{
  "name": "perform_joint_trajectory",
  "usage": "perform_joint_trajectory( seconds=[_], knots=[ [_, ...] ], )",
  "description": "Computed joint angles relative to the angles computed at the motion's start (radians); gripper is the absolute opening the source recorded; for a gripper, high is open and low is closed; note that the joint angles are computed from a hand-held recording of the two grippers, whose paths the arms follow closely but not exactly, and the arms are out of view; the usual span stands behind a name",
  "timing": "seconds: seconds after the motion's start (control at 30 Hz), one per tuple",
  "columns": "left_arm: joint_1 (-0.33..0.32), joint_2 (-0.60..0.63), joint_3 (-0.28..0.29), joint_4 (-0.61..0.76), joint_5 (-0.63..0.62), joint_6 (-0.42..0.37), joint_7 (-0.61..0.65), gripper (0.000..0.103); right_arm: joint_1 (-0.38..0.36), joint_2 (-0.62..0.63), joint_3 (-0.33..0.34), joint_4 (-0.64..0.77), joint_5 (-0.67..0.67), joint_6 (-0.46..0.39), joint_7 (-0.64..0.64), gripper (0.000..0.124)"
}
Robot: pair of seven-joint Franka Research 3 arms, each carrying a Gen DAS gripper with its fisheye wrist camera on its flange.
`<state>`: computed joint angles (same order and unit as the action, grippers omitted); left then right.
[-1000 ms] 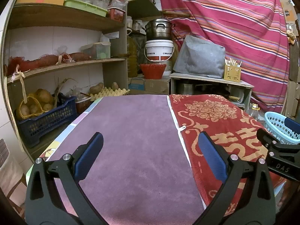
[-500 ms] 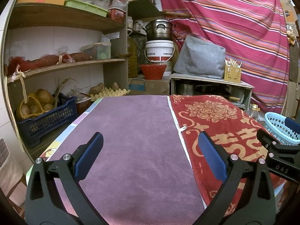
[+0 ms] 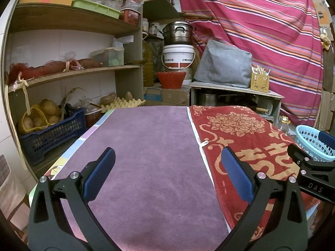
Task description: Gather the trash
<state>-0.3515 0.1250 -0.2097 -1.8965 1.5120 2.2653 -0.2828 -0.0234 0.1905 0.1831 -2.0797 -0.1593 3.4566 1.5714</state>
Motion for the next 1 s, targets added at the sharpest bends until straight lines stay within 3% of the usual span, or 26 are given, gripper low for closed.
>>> perform_joint_trajectory(
  seconds=[1.0],
  knots=[
    [-0.004, 0.003, 0.0, 0.002, -0.001, -0.007, -0.003, 0.098, -0.023, -0.001, 0.012, 0.001, -0.04, -0.001, 0.029, 0.099]
  ],
)
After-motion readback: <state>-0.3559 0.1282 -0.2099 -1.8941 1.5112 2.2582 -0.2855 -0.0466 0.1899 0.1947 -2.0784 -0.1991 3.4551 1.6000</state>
